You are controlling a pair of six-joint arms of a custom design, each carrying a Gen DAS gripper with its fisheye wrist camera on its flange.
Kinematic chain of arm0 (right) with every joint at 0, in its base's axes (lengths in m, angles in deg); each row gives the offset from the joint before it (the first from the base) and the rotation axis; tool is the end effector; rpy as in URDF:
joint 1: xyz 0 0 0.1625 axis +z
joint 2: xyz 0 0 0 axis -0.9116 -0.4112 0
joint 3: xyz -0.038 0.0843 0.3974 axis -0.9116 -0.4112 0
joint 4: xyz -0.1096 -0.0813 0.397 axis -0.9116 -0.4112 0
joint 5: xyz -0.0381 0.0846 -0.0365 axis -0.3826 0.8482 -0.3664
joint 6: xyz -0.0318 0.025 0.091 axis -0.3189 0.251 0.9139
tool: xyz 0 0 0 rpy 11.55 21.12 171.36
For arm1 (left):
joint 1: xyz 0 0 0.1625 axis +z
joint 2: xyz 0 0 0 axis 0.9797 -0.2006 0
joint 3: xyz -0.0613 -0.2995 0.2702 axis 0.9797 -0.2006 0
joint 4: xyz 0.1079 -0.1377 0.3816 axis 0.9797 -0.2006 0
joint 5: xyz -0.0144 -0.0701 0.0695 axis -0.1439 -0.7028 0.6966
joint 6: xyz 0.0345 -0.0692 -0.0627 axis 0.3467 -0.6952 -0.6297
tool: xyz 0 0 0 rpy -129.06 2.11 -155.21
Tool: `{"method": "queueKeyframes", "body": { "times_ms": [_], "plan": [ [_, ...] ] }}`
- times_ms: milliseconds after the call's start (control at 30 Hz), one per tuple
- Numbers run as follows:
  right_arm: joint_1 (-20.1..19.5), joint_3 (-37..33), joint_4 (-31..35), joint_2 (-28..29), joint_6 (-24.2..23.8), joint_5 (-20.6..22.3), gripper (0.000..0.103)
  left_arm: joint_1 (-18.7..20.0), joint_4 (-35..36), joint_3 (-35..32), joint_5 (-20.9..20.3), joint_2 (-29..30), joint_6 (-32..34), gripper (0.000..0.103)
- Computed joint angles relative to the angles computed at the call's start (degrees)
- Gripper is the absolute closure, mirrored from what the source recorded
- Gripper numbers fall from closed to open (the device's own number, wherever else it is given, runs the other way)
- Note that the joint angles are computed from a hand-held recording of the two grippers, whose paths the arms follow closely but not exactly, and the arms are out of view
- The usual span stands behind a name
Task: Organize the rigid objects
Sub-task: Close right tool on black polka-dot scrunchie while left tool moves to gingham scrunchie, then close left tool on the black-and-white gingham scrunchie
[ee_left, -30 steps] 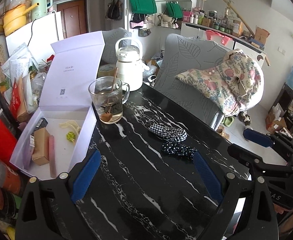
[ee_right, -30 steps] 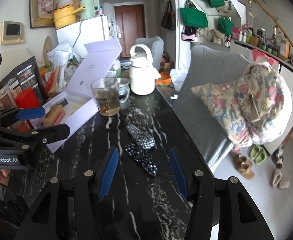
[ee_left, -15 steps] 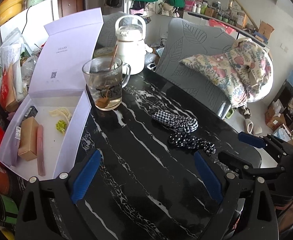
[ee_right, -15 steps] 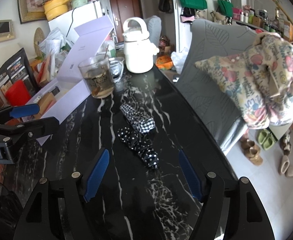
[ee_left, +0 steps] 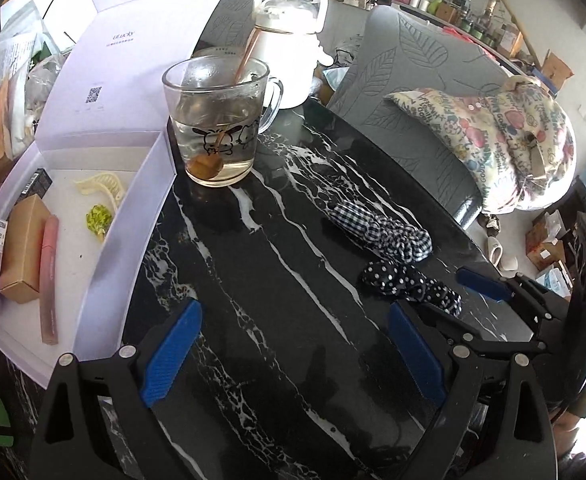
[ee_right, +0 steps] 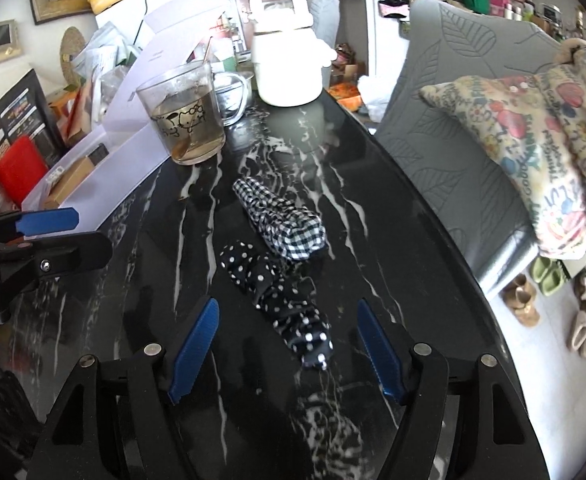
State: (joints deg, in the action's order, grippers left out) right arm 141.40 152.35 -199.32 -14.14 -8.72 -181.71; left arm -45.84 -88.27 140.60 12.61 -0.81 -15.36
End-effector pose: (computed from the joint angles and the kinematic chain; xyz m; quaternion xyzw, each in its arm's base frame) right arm 0.0049 -0.4322 0.2825 0.2186 -0.9101 0.2401 0.2576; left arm -0.3572 -0.4644 -0.0146 0.1725 0.9182 -0.2217 0.2792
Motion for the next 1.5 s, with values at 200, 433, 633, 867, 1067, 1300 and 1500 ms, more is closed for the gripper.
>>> {"method": "queueKeyframes", "body": {
  "times_ms": [200,433,633,867,1067,1300,1500],
  "plan": [
    [-1.3,-0.7,2.0,0.5,-3.2,0.4,0.071,0.4,-1.1,-2.4,0.7,2.3,2.9,0.008],
    [-5.4,-0.3,8.0,-4.9,-7.1,4.0,0.082,0.7,-1.6,-8.1,-1.4,7.2,5.7,0.008],
    [-9.4,-0.3,10.5,-9.6,-7.0,4.5,0.082,1.1,-2.1,-13.4,-2.6,12.0,6.5,0.008],
    [-10.8,-1.0,7.7,-9.9,-4.3,3.3,0.082,2.2,5.7,-21.7,-0.1,17.4,-0.9,0.008],
    [-10.8,-1.1,6.2,-9.4,-3.3,3.1,0.082,2.9,13.9,-26.3,2.3,19.9,-5.9,0.008],
    [-10.9,-0.8,6.2,-9.7,-3.4,3.5,0.082,2.9,10.4,-23.5,1.7,19.3,-2.8,0.076],
    [-10.9,-0.3,6.3,-10.2,-3.6,3.7,0.082,2.0,7.4,-19.2,-0.1,17.1,-0.7,0.079]
  ]
}}
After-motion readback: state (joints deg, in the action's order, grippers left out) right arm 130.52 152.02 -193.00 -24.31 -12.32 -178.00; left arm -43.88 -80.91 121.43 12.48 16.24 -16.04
